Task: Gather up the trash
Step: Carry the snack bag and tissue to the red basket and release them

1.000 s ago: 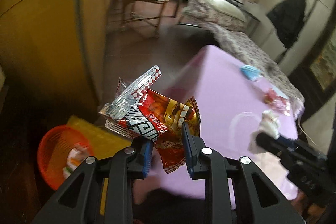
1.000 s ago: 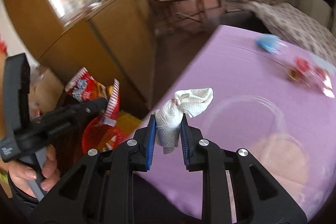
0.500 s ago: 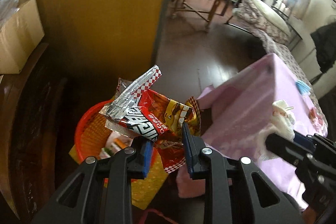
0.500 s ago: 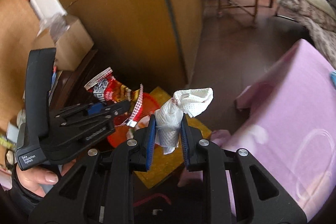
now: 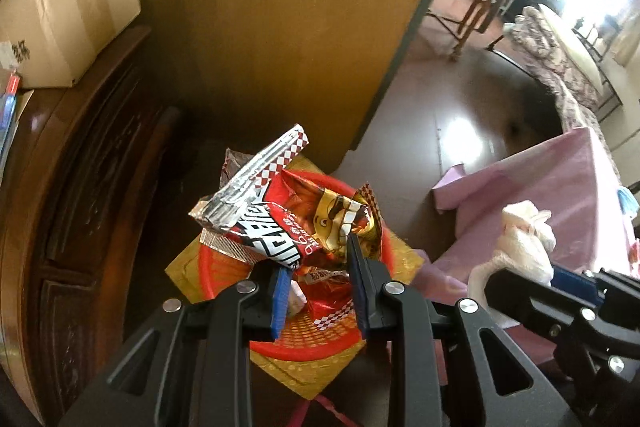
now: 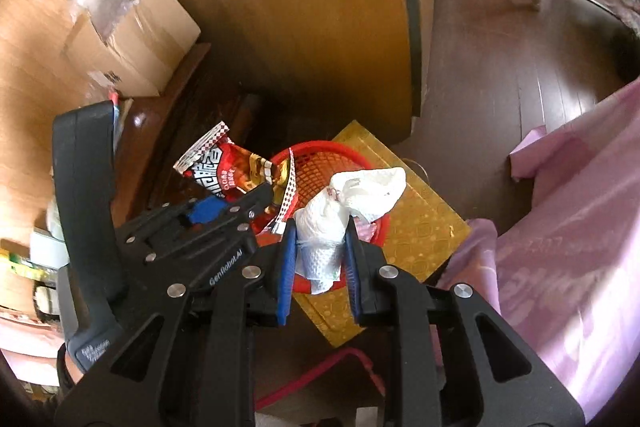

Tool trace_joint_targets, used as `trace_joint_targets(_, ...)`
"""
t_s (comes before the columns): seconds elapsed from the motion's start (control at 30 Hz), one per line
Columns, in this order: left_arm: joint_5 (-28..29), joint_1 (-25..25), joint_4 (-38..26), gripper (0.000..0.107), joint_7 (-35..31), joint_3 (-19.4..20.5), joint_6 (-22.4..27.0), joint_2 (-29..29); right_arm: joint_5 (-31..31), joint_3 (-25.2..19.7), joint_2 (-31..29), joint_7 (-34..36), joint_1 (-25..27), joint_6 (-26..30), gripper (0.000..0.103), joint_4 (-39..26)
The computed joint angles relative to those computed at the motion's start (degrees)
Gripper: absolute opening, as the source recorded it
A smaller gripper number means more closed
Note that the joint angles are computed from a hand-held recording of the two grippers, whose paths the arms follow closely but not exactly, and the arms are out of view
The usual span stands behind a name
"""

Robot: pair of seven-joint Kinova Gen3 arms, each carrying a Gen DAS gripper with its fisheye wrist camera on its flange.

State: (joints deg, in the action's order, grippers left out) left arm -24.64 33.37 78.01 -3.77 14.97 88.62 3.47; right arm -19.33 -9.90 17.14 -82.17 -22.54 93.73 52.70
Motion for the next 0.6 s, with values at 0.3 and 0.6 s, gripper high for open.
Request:
trace_joint_targets(0.3,5.46,-4.11,6.89,0.027,-0.99,-1.32,-3.85,-1.72,0.59,-0.41,1.99,0.91,-1.27,-1.45,0.023,4.76)
trace_joint_targets(0.6,8.08,-4.98,9.88,0.027,-0.08,-0.89,-4.70,-1.06,3.82,-0.68,2.56,1.42,-3.52,-3.30,0.025,5.69)
